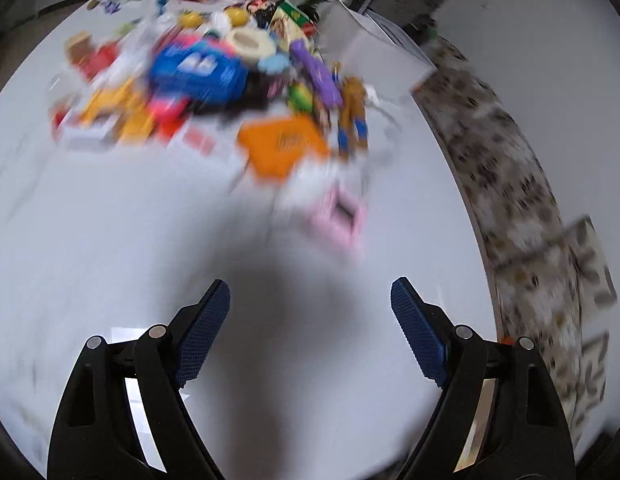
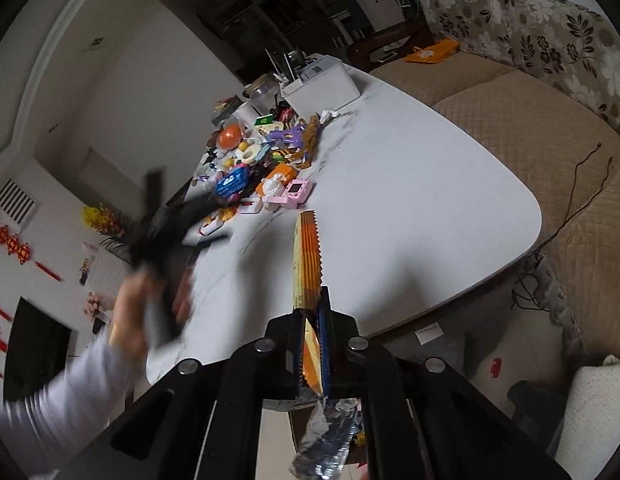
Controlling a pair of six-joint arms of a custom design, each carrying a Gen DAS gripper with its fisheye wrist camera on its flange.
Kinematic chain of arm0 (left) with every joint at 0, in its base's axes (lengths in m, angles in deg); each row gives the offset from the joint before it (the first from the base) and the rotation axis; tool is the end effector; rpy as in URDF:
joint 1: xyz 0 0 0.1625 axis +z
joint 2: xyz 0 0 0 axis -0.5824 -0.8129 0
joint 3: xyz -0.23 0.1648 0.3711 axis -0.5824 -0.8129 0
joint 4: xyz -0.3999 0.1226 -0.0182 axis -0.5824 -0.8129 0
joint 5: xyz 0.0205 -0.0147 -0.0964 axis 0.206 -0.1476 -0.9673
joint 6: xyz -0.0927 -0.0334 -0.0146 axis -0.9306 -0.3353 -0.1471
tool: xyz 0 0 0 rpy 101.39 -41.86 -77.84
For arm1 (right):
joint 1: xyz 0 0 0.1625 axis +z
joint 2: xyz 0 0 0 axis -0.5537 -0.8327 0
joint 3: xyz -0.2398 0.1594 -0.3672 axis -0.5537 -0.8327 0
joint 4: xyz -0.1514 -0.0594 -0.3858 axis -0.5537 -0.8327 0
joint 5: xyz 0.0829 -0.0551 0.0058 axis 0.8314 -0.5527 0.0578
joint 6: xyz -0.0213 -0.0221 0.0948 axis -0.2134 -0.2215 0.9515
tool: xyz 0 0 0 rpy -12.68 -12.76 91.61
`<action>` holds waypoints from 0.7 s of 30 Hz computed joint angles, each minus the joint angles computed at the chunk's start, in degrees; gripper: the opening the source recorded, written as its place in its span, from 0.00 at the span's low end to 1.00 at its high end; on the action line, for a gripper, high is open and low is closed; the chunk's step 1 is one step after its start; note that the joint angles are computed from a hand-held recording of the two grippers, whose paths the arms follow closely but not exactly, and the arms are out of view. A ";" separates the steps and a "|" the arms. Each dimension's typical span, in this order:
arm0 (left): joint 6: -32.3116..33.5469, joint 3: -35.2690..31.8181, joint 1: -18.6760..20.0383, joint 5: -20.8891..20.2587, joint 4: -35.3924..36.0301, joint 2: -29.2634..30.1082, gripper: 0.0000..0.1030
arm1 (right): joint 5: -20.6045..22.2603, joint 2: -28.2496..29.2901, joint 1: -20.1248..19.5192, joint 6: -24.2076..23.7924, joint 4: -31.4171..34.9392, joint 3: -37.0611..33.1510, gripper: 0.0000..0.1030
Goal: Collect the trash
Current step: 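Grasp the orange snack bag with the right tool while the left tool grasps a white tissue, then carry the snack bag and tissue to the cardboard box and release them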
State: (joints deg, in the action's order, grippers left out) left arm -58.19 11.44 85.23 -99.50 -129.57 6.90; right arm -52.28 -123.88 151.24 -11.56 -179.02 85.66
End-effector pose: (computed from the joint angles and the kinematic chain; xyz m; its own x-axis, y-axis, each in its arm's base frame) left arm -0.3871 -0.7279 0.2773 -0.9347 0.1287 -0.3314 0.2348 0.9233 -0.3039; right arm 0.3390 -0.4826 0.3484 -0.9561 0.1793 0.2317 -0.0330 0.7200 -0.6932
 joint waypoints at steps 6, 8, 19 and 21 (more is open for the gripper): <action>-4.99 -19.09 1.59 4.69 12.65 11.83 0.75 | 2.84 -3.07 -0.04 0.10 1.11 1.60 0.06; -7.96 -21.45 2.28 4.24 16.72 13.33 0.48 | 4.30 -3.04 -0.47 -0.53 0.98 1.30 0.06; -0.87 -9.09 1.24 -0.18 3.50 2.31 0.34 | 7.90 -0.84 -0.63 -4.86 3.67 -2.95 0.06; 1.04 -2.56 -0.09 -0.84 0.52 -3.48 0.34 | 8.39 0.13 -0.26 -5.76 4.37 -4.21 0.06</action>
